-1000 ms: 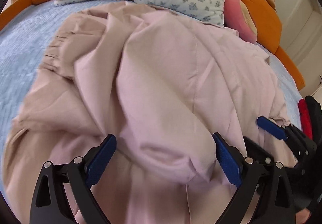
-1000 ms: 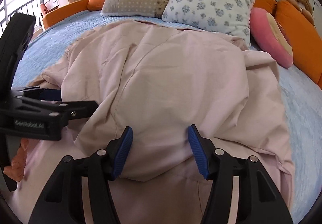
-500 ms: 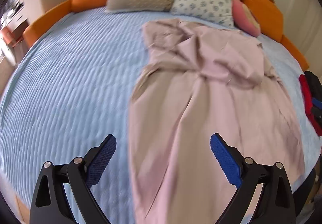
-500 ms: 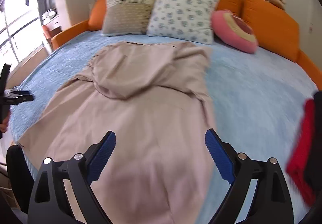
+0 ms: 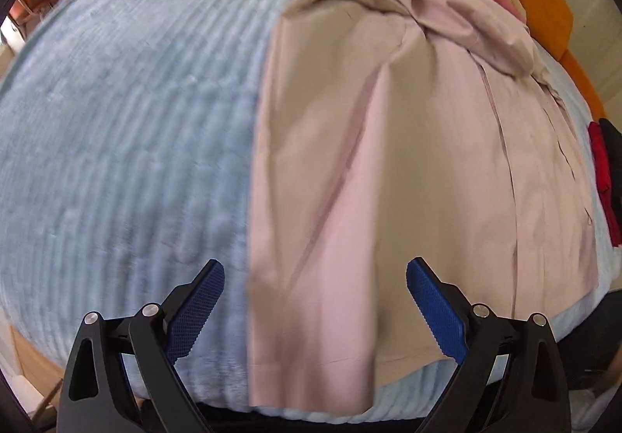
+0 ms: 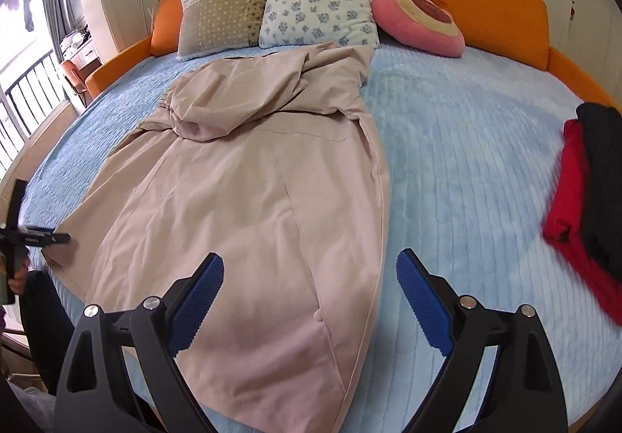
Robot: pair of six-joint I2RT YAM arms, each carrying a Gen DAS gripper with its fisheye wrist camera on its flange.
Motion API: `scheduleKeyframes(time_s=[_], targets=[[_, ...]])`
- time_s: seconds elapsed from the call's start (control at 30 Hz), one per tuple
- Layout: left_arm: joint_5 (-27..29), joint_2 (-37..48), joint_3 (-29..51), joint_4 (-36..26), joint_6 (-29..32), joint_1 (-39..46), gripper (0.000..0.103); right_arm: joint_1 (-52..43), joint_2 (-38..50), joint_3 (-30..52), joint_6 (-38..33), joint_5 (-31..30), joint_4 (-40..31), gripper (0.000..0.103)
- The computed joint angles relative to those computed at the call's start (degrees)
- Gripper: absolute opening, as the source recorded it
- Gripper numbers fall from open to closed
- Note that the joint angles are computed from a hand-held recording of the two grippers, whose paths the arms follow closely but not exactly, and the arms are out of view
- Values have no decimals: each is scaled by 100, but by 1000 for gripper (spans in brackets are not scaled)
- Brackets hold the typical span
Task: Fold large clothes
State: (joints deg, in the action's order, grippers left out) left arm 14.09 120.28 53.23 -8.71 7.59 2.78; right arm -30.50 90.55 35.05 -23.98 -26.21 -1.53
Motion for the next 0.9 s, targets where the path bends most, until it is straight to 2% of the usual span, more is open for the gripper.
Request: scheduleKeyframes(time_s=[0.07,0.13,0.33,0.5,0.7,0.77,0.9], targets=[[-3,227,60,-38,-33,-125,96,-9,-47,-68,-1,3,11,89],[-276,321,-76,242,-97,-317,99,-32,-48,-81,-16,-18,-15,89],[-234,174,-409,606,-429,-425,99,-224,116,-139,-177,-58,-71,89],[-560,93,-623,826,-516,-686,99,-605,611,-4,-638,-136,-671,89],[-422,114,-524,662,-515,-638,99,-1078,1256,-31,-1052,104,-1060,89],[-375,142,-456,577,-423,-600,100,-1246,1593,28,-1105,-23,-1173,91],[-142,149,-399,462,-416,-525,99,-1207,1595,-269,-987,-94,-728,96]])
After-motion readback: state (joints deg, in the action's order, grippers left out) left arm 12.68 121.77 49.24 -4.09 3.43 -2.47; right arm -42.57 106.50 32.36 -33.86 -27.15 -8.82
